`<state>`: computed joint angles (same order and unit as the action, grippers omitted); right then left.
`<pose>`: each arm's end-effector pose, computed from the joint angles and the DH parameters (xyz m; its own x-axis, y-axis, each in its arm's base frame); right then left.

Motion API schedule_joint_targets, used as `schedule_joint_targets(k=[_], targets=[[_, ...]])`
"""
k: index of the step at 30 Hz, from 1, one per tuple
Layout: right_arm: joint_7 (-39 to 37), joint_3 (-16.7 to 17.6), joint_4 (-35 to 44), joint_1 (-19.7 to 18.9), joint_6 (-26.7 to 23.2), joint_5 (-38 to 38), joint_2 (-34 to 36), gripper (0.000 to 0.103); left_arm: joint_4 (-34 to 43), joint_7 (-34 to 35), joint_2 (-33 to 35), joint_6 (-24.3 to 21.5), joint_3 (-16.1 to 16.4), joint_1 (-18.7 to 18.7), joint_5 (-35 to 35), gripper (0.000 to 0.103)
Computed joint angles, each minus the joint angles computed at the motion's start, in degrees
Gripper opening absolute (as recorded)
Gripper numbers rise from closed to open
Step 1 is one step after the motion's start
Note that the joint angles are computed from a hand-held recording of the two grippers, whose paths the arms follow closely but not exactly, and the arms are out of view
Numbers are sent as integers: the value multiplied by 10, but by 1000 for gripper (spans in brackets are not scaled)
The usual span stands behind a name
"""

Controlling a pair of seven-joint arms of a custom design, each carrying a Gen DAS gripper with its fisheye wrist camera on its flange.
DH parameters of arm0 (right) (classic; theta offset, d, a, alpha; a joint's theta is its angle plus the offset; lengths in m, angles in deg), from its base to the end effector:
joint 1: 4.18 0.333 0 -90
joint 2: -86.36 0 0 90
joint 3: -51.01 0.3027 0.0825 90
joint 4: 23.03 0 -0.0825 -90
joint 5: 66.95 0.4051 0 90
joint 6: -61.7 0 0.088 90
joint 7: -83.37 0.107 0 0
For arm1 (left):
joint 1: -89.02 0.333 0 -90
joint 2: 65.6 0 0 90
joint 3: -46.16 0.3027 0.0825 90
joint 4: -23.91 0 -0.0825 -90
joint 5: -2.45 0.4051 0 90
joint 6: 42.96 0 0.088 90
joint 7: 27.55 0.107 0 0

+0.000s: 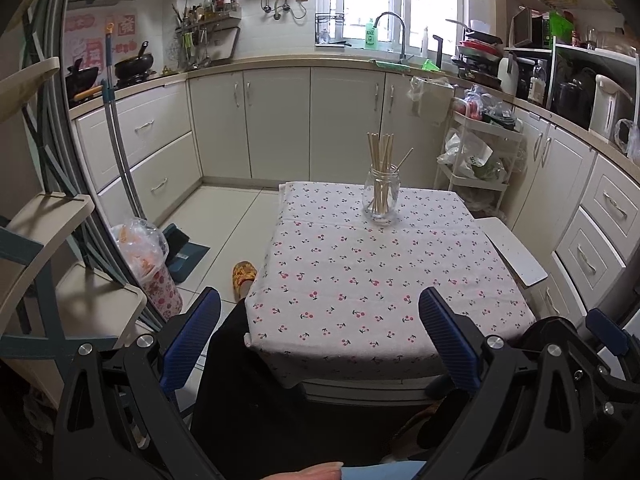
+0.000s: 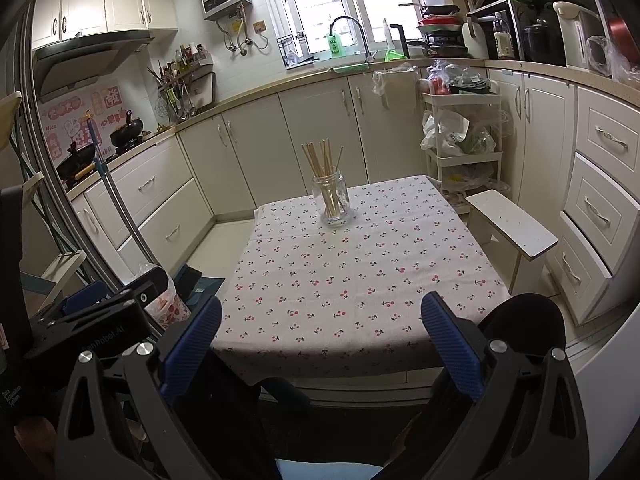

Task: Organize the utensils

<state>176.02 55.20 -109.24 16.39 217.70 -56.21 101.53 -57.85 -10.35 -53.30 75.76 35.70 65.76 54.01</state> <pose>0.6507 0.2846 0.6140 0.3462 -0.9074 -0.2381 -0.6170 -0.0290 -0.7865 0.5957 -0.3321 0.6243 0.4005 -0.9161 0.0182 -0.5463 -0.2547 -0.7979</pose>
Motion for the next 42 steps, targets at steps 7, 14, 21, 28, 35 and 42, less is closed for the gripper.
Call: schedule_joint_targets(k=[7,14,21,28,35,42], targets=[[-2,0,0,-1,-1,2,-1,96,-9,-12,-8,-3,0,4,0,95],[0,1,-16,2,4,2,-6,96,-5,3,-3,-6,-2,5,-2,95],[1,2,-17,1,-3,4,-8,96,-4,-2,-2,-7,-1,2,-1,95],[1,2,-14,2,-6,3,-7,96,-4,-2,-2,-7,0,2,-1,95],[3,2,-14,2,-7,2,-7,96,-3,-2,-1,-7,0,2,-1,95],[5,2,-14,3,-8,1,-7,96,-2,-1,-1,-8,0,1,0,95]])
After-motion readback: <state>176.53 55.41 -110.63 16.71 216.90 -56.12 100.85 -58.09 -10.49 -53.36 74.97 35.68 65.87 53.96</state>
